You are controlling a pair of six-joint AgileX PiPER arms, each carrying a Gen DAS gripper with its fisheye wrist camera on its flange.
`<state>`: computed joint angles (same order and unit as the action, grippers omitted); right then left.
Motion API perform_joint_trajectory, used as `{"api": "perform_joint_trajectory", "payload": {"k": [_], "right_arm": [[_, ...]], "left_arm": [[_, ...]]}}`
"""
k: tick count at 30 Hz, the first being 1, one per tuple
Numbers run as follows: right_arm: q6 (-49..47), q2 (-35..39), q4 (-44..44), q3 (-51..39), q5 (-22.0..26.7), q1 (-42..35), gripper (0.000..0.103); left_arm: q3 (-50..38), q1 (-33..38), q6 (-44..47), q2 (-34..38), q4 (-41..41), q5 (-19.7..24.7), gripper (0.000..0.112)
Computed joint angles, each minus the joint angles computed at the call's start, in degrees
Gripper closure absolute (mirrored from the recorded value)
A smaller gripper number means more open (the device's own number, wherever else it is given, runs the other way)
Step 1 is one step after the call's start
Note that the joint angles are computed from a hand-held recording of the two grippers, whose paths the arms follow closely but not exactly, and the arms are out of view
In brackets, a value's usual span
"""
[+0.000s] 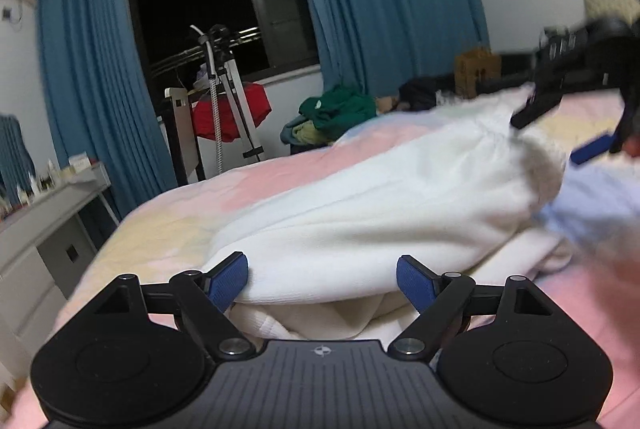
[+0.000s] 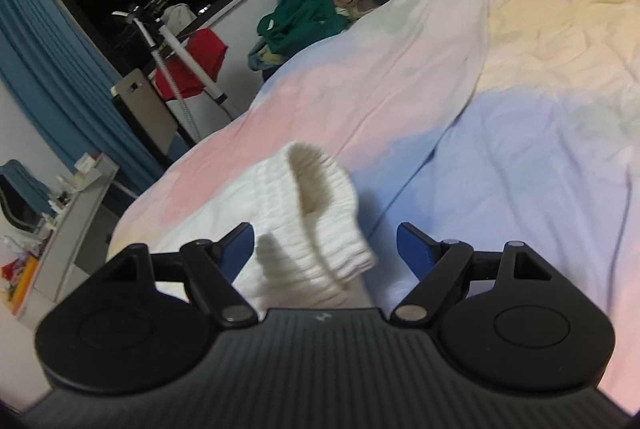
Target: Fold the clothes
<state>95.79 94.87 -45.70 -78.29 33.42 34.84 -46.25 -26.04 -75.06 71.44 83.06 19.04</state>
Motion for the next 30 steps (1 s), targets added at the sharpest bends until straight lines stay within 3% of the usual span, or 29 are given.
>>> {"api": "perform_joint_trajectory", "payload": {"k": [3, 6, 10, 12, 21, 23, 26, 30], "right_arm": [[-2.1, 2.5, -1.3, -3.5, 4.7, 2.0, 0.023], [-4.6, 3.7, 0.2, -4.7, 4.9, 2.2, 0.022], [-6.3, 5.5, -0.5, -6.8, 7.9, 3.4, 0.022], [-6.9, 6.2, -0.5, -7.5, 8.6, 3.7, 0.022], [-5.8, 6.0, 0.6, -6.7, 7.0, 3.2, 0.023], [-4.9, 5.8, 1.3, -6.0, 5.9, 2.8, 0.023], [-3.4, 5.5, 2.1, -5.0, 4.3, 2.2, 0.022], [-3.7, 6.2, 2.0, -5.7, 5.0, 2.6, 0.021]], "left_arm": [[-0.7, 0.9, 2.7, -0.9, -3.9, 0.2, 0.029], [-0.6, 1.9, 8.3, -2.4, -8.7, -0.4, 0.029], [0.2, -0.6, 7.7, -1.4, -3.3, 2.5, 0.028], [0.2, -0.8, 10.5, -1.5, -5.3, 2.6, 0.028], [0.4, -0.2, 20.9, -4.5, -17.4, 3.8, 0.019], [0.8, -0.5, 18.3, -4.5, -15.5, 4.4, 0.014], [-0.7, -1.2, 11.9, -1.4, -10.9, 8.6, 0.011], [-5.4, 4.0, 22.0, 2.7, -26.6, 8.4, 0.011]]}}
